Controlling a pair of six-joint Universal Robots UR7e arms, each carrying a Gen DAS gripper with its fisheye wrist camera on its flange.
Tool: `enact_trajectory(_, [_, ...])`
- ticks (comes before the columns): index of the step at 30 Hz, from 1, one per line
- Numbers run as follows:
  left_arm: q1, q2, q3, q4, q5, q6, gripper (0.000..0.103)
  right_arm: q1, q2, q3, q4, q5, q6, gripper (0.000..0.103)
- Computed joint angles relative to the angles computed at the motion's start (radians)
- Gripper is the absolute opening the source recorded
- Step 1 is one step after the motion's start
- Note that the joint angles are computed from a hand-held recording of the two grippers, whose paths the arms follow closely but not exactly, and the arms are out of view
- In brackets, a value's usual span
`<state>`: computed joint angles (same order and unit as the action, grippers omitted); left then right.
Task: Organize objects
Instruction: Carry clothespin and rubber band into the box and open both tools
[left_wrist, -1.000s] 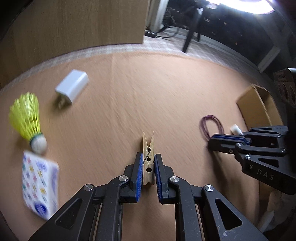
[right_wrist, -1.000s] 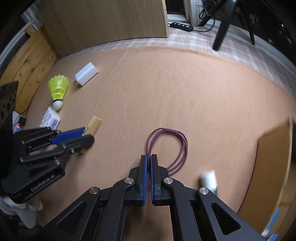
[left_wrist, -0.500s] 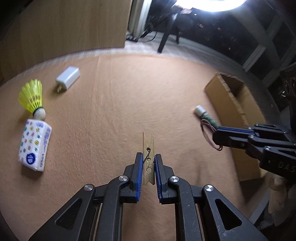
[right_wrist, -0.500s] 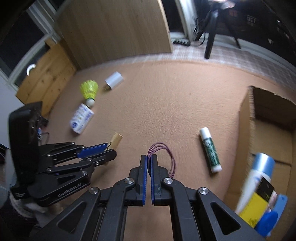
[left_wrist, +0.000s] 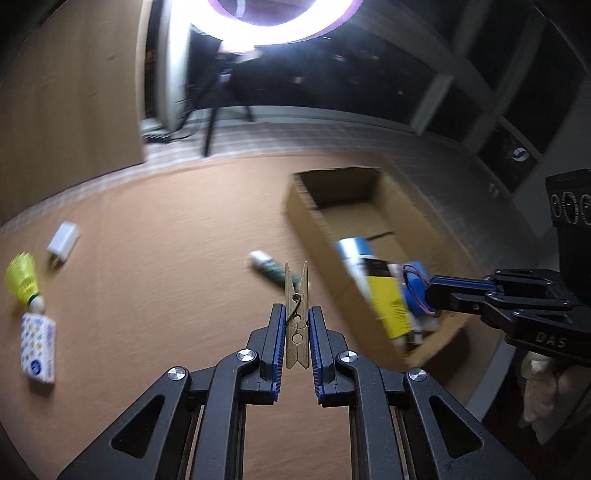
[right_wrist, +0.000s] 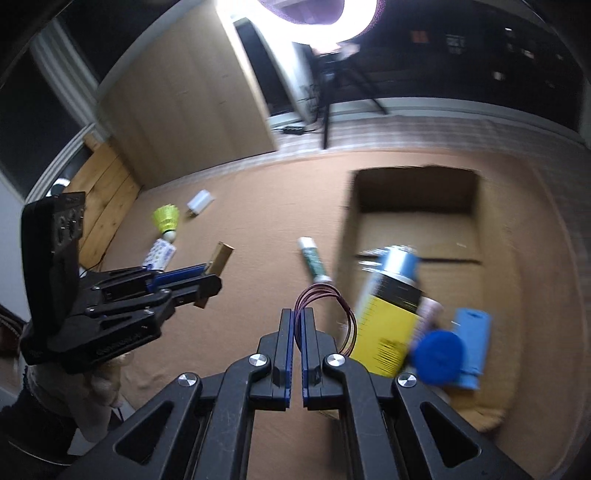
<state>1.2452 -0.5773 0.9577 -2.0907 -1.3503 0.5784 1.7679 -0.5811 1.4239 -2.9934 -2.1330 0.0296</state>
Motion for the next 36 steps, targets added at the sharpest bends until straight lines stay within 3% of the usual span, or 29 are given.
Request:
enact_trajectory(9, [-0.065,-0.022,0.136,-0.012,-0.041,0.035,0.013,-0.035,-0.085,0.149,-0.103,-0.066,0.059,0.003])
enact_trajectory(19, [-0.099,-0.001,0.18,-0.042,-0.022,0.04,0.014,-0.049,-0.105,0.178,-0.134,-0.113,0.053,0.005])
enact_trajectory(20, [-0.098,0.002,0.174,-0.036,-0.024,0.047,0.023,-0.049,-0.106,0.181,-0.146,-0.113,0.05,0.006])
enact_trajectory(21, [-0.1,0.001,0.177,-0.039,-0.02,0.053,0.032,-0.051,-0.109,0.182,-0.143,-0.11,0.055,0.018])
enact_trajectory(22, [-0.102,0.0,0.179,-0.045,-0.016,0.053,0.053,-0.05,-0.11,0.181,-0.138,-0.113,0.06,0.036])
enact_trajectory(23, [-0.101,-0.002,0.181,-0.05,-0.019,0.055,0.059,-0.047,-0.107,0.179,-0.144,-0.126,0.059,0.043])
enact_trajectory(24, [-0.1,-0.003,0.18,-0.05,-0.023,0.059,0.059,-0.045,-0.102,0.176,-0.159,-0.141,0.056,0.047])
enact_trajectory(32, [-0.078,-0.004,0.144,-0.043,0.003,0.046,0.059,-0.035,-0.078,0.146,-0.133,-0.139,0.07,0.047])
enact_trajectory(36, [-0.055,-0.007,0.105,-0.024,0.01,0.025,0.063,-0.032,-0.054,0.113,-0.108,-0.107,0.083,0.051])
